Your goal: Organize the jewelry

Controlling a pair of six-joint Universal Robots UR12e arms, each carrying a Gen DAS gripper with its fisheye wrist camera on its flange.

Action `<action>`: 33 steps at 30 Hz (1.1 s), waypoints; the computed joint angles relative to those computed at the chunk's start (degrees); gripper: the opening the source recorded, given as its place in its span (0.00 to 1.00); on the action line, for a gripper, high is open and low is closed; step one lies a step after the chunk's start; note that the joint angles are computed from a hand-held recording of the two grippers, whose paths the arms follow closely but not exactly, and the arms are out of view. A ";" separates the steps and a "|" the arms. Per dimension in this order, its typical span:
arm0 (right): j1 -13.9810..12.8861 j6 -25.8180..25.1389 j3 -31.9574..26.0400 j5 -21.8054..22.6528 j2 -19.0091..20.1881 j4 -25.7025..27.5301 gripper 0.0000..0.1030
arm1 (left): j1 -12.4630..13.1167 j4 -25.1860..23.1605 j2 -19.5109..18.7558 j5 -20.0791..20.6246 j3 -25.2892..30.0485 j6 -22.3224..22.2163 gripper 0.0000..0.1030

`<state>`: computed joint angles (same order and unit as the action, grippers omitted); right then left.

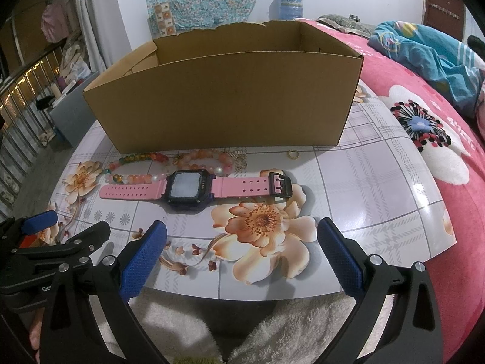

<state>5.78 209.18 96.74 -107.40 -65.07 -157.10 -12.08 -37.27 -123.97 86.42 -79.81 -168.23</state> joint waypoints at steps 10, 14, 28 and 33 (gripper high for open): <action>0.04 0.06 0.03 -0.01 -0.01 -0.02 0.94 | -0.02 0.25 0.05 0.33 -0.20 0.00 0.92; 0.01 0.07 -0.03 0.05 0.02 0.04 0.94 | 0.03 0.28 0.05 0.46 -0.23 0.07 0.92; 0.04 0.17 -0.03 0.21 0.01 0.01 0.94 | -0.01 0.06 -0.04 0.53 -0.04 0.13 0.92; 0.17 0.25 -0.03 0.23 0.07 -0.11 0.94 | 0.10 -0.07 0.09 0.68 -0.31 0.46 0.92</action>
<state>5.95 209.43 96.71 -107.18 -65.00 -157.21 -11.98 -37.34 -123.89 87.10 -80.12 -167.77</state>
